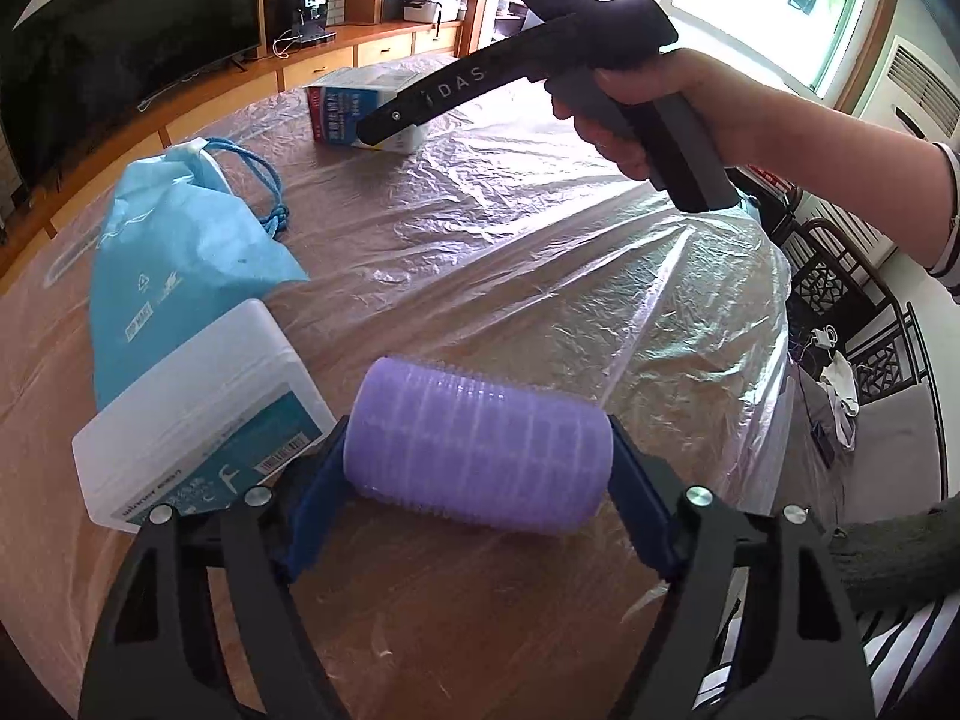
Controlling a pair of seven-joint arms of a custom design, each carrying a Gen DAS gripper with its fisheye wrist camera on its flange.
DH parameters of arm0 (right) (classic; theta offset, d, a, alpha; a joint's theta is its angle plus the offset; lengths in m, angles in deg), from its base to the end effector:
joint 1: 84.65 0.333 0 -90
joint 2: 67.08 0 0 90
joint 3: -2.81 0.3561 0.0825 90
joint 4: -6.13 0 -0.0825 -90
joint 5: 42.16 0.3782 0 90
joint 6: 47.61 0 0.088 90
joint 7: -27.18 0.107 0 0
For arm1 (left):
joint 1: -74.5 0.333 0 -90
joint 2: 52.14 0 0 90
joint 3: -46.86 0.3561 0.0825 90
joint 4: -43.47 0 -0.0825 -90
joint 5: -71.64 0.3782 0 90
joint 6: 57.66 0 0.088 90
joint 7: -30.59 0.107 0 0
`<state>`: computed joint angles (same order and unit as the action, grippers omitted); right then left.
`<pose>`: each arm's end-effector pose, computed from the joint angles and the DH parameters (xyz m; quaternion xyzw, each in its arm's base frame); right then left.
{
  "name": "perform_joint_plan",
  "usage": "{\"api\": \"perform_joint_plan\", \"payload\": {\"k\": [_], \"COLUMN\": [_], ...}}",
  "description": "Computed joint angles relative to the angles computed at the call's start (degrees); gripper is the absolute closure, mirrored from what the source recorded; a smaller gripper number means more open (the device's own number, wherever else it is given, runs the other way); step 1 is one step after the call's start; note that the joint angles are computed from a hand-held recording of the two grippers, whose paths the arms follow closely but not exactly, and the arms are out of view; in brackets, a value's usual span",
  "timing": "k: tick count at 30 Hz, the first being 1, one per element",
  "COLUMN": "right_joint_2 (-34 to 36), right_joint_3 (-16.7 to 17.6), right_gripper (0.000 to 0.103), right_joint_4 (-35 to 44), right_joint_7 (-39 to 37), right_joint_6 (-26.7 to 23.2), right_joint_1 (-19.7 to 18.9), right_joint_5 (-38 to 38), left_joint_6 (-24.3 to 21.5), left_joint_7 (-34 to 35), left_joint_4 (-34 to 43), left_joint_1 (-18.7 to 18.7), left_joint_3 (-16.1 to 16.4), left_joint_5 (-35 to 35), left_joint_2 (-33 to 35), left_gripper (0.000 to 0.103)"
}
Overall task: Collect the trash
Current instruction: 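Grasp the purple roller with the left tool while the right tool grasps the white medicine box, then carry the purple roller and medicine box over the wastebasket with both tools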
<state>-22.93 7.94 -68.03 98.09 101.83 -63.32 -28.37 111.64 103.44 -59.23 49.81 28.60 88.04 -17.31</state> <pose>0.7370 0.3351 0.3789 -0.8419 0.4557 -0.0908 0.2745 0.5377 -0.4745 0.3291 -0.4428 0.8473 -0.2862 0.0638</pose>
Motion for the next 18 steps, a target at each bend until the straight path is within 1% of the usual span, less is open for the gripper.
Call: {"api": "perform_joint_plan", "payload": {"k": [2, 4, 8, 10, 14, 16, 18], "right_joint_2": [-0.3, -1.3, -4.0, -5.9, -9.3, -11.0, -12.9], "right_joint_3": [1.7, 2.9, 3.9, 5.2, 6.7, 7.7, 8.5], "right_gripper": [0.056, 0.056, 0.057, 0.057, 0.057, 0.057, 0.057], "right_joint_4": [-0.4, -2.1, -6.6, -9.8, -15.0, -17.4, -20.2], "right_joint_7": [0.0, 0.1, -0.4, -1.9, -3.3, -4.1, -5.3], "right_joint_6": [-0.5, 0.0, 2.9, 5.1, 6.9, 7.6, 8.8], "right_joint_1": [-1.5, -2.6, -3.0, -3.7, -4.4, -4.9, -5.2], "right_joint_5": [2.5, 5.1, 8.1, 10.0, 13.4, 15.7, 17.9], "left_joint_6": [-0.1, 0.2, 1.4, 1.8, 2.4, 3.4, 4.3], "left_joint_7": [-0.4, -0.9, -2.3, -3.3, -5.7, -7.4, -9.6], "left_joint_4": [0.1, -0.2, -1.2, -1.7, -3.0, -4.1, -5.1], "left_joint_1": [-0.8, -1.1, -1.3, -1.4, -1.7, -2.1, -3.0], "left_joint_3": [0.6, 0.9, 1.0, 1.1, 1.4, 1.9, 3.3], "left_joint_5": [0.4, 0.7, 0.5, 0.5, 0.3, 0.3, 0.8], "left_joint_2": [-0.1, -0.3, -1.0, -1.4, -2.2, -2.9, -3.7], "left_gripper": [0.024, 0.024, 0.024, 0.024, 0.024, 0.024, 0.024]}}
